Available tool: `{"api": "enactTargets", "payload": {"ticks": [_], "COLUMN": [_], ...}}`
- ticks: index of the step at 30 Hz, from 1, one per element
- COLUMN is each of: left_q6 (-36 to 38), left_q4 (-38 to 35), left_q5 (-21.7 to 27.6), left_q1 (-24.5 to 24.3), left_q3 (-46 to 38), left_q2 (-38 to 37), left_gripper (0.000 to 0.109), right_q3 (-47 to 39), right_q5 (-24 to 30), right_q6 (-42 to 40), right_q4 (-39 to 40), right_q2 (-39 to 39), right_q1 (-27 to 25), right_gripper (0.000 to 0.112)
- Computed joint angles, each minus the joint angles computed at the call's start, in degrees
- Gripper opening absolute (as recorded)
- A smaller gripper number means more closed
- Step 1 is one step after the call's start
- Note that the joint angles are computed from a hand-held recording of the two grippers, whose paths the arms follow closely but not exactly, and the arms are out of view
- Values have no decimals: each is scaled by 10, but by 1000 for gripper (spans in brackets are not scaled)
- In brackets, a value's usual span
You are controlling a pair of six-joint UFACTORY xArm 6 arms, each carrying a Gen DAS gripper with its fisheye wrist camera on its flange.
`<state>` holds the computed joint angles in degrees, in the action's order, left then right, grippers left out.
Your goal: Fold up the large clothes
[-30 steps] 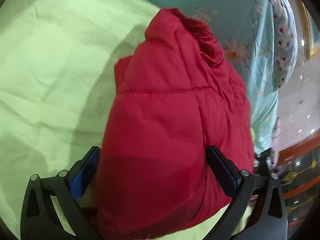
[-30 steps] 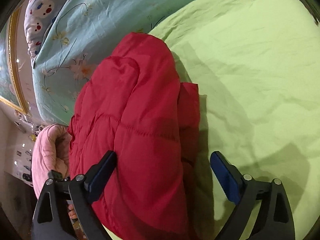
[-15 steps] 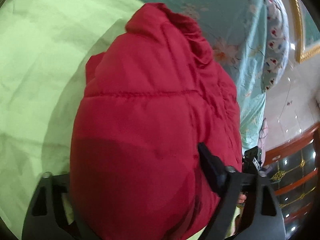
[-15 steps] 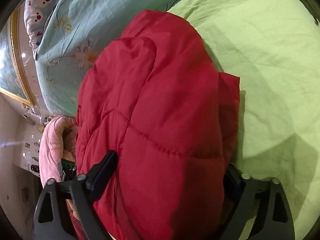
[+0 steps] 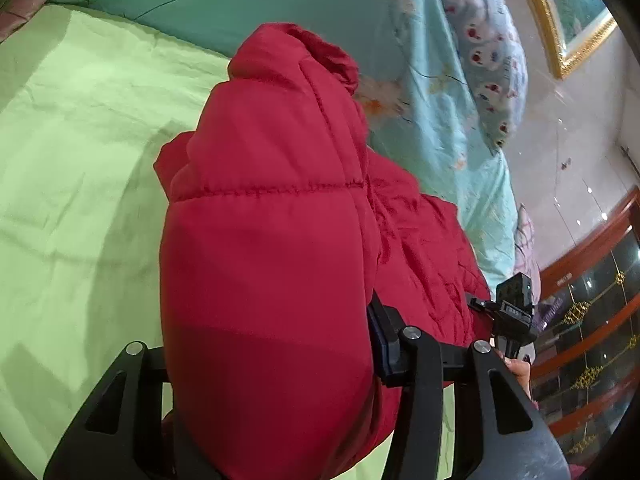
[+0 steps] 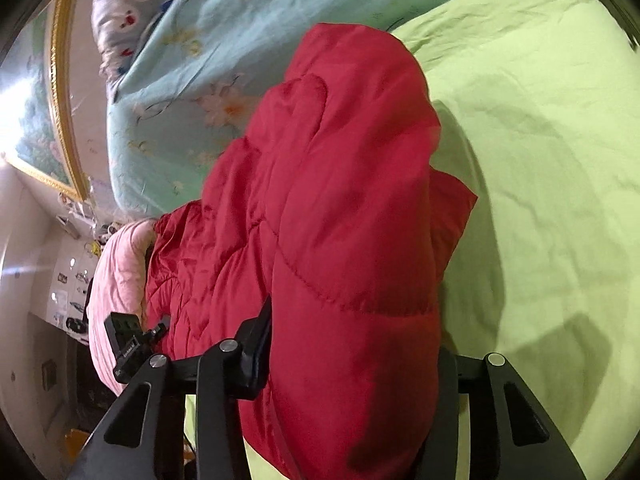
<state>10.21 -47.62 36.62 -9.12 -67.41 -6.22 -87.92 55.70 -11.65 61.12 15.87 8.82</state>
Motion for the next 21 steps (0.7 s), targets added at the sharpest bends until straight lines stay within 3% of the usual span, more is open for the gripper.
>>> {"api": "enactTargets", "payload": {"ticks": [13,21], "left_q6": [-64,-96], "left_q4": [32,57], "left_q5": [19,13], "left_q1": [-28,-50], "left_q3": [201,255], "left_q2": [-238,-306], "left_gripper": [46,46], "right_q3": [225,320], "right_q5": [2,-22], "right_q6": [-1,16], "right_q4": [3,13], "right_q2": [-229,-326], "right_q1": [4,21], "right_gripper": [44,45]}}
